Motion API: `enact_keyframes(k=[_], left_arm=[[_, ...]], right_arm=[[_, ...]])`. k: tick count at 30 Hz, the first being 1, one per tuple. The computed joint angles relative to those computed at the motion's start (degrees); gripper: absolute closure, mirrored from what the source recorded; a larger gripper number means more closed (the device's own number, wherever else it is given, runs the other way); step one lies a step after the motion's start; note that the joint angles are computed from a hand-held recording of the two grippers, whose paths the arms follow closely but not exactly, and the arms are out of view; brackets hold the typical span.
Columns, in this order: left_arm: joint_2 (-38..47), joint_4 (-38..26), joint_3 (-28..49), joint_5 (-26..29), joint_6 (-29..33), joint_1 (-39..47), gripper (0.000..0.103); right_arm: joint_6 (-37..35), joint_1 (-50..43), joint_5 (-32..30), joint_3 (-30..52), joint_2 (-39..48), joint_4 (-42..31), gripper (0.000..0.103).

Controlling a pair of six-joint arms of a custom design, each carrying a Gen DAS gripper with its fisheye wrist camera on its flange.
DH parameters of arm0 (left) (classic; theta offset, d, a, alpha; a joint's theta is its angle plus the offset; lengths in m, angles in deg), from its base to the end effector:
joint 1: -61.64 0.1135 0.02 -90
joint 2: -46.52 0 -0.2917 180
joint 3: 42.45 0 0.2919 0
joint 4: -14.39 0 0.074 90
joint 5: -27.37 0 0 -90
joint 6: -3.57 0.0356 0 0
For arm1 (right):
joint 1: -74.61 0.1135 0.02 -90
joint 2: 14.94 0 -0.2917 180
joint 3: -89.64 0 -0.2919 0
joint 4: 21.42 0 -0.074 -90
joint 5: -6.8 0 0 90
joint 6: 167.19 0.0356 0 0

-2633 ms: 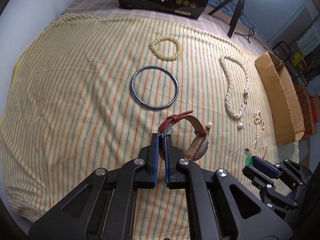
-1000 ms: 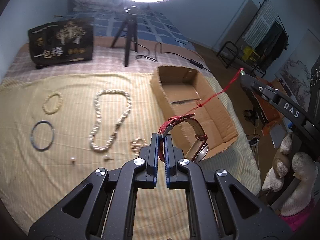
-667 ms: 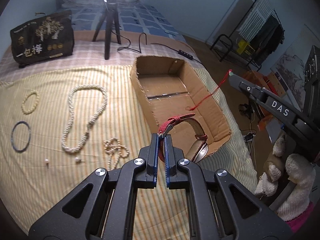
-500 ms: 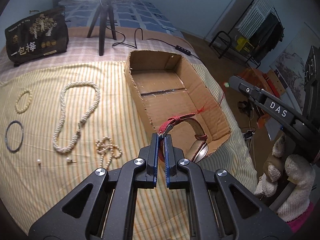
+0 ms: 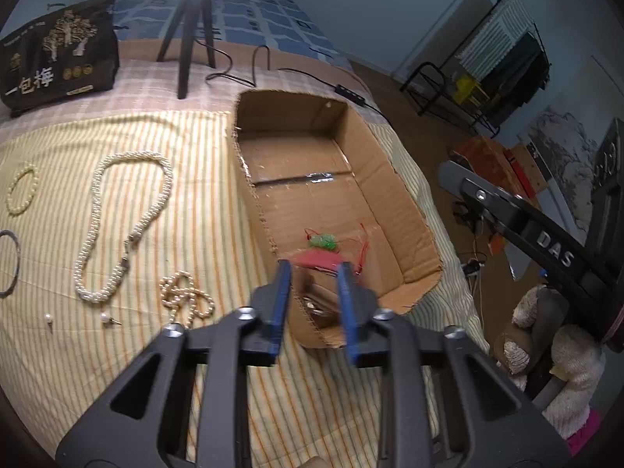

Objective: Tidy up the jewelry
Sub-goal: 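Carry the jade pendant with the right gripper into the box while the left drops the watch there, then move the left gripper to the blue bangle while the right moves to the pearl necklace clasp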

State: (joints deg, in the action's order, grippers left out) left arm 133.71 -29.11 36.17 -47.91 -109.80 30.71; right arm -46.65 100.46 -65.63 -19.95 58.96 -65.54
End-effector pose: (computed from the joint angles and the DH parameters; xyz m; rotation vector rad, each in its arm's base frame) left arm 0.3050 -0.1933 0.2758 0.2842 2.5652 -0.7007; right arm 0.2776 0.1225 0.2963 0.2369 2.3427 0.1105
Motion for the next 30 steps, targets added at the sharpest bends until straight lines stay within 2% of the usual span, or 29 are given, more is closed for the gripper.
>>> enact_keyframes(k=[17, 30], left_arm=[[-4.6, -3.6, -2.4, -3.4, 4.8, 4.7, 0.076], [-9.4, -6.3, -5.0, -4.3, 11.6, 16.0, 0.076]], right_arm=[[0.8, 2.1, 1.0, 0.8, 0.4, 0.4, 0.024], [0.3, 7.3, 1.1, 5.5, 6.5, 1.5, 0.024]])
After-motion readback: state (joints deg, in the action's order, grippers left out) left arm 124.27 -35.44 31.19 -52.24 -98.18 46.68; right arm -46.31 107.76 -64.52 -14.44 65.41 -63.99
